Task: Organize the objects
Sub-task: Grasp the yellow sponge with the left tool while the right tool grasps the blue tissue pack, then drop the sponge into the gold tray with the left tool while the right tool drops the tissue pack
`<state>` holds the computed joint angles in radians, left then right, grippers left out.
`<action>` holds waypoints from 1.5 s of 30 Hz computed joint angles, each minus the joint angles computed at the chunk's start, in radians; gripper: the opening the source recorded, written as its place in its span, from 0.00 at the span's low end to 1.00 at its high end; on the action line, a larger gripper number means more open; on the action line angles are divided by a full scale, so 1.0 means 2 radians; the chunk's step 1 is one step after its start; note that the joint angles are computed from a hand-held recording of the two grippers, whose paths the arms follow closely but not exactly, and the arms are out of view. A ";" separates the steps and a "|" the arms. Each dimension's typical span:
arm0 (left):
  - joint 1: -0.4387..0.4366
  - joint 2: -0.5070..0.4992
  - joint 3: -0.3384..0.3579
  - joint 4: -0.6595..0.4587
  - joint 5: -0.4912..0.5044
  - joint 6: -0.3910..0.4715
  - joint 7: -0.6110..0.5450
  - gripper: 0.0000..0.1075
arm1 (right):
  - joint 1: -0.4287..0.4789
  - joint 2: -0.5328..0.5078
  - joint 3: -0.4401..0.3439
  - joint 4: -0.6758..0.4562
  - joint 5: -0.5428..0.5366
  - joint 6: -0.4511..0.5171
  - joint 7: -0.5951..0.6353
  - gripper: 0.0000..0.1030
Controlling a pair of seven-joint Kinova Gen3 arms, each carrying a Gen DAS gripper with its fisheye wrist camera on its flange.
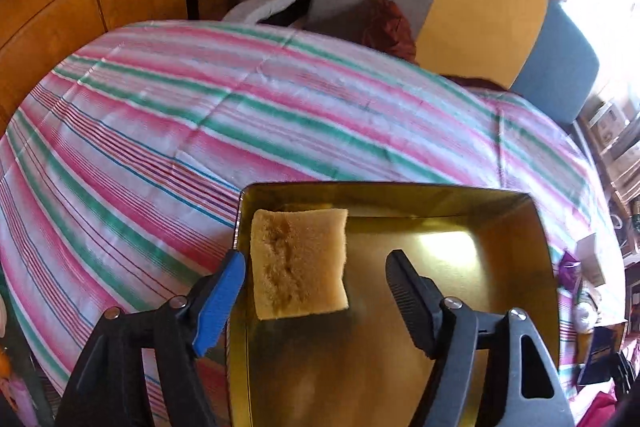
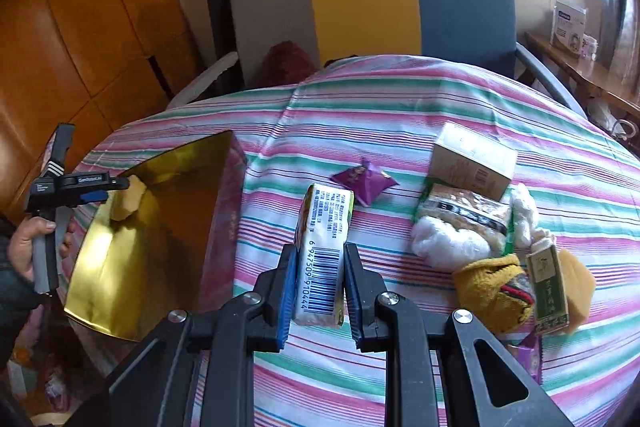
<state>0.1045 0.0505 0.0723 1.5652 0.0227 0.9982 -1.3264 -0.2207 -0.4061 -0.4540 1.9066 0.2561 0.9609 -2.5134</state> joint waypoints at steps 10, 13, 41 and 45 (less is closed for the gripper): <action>-0.020 -0.155 -0.033 0.099 0.030 -0.019 -0.067 0.69 | -0.096 0.105 0.038 -0.050 -0.079 -0.122 0.074 0.22; -0.027 -0.182 -0.060 0.121 0.059 0.000 -0.100 0.67 | -0.130 0.165 0.054 -0.075 -0.110 -0.155 0.097 0.22; -0.041 -0.210 -0.046 0.154 0.119 0.025 -0.171 0.60 | -0.265 0.247 0.128 -0.149 0.002 -0.095 -0.002 0.72; -0.010 -0.195 -0.022 0.135 0.125 0.023 -0.175 0.59 | -0.255 0.184 0.100 -0.110 0.067 -0.047 -0.055 0.78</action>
